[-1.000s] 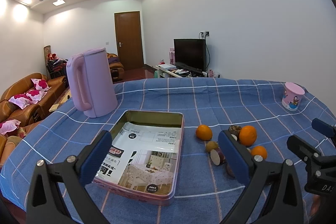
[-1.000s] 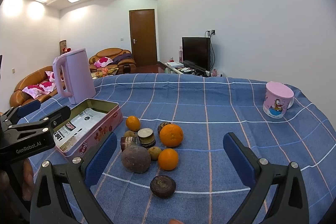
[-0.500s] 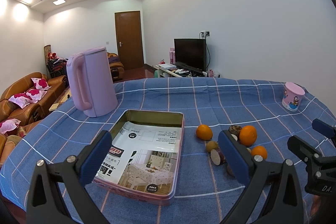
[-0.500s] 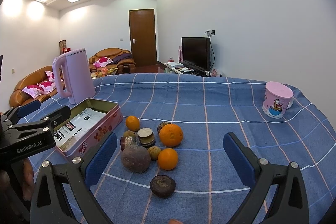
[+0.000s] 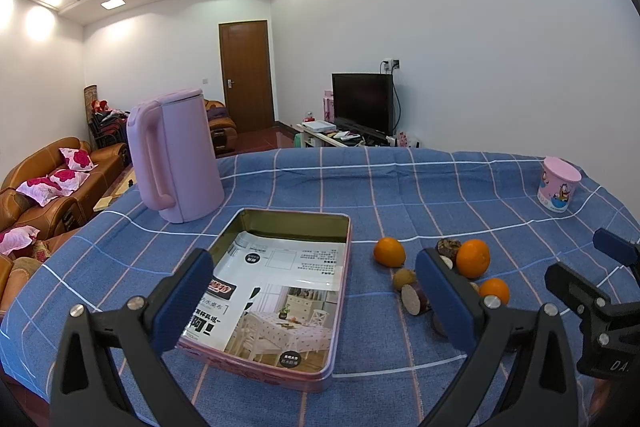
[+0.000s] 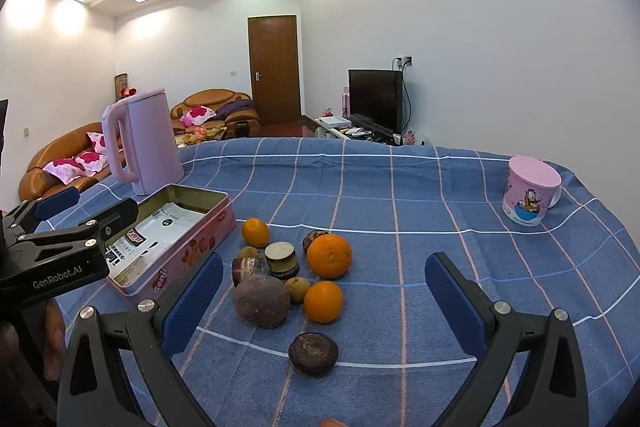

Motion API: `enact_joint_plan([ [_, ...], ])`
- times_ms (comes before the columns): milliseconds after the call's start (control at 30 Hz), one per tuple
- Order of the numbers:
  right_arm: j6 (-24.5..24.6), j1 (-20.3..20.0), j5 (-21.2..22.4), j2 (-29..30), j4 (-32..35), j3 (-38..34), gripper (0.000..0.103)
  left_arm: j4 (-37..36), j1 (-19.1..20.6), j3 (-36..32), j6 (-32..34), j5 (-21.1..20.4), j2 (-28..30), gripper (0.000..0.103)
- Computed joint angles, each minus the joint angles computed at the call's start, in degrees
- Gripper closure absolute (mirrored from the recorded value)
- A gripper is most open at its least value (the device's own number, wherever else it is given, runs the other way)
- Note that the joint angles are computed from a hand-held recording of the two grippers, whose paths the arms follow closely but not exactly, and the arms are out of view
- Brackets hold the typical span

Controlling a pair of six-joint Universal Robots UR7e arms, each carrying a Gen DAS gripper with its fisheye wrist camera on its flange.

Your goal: Organize fruits

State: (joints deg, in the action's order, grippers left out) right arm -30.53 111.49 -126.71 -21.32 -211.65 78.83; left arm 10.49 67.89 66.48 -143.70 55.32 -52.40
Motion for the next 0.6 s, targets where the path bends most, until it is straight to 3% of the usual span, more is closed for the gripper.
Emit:
enact_joint_plan([
  [600, 0.4, 0.0, 0.0, 0.6, 0.1, -0.3, 0.001, 0.2, 0.2, 0.0, -0.1, -0.3, 0.2, 0.000],
])
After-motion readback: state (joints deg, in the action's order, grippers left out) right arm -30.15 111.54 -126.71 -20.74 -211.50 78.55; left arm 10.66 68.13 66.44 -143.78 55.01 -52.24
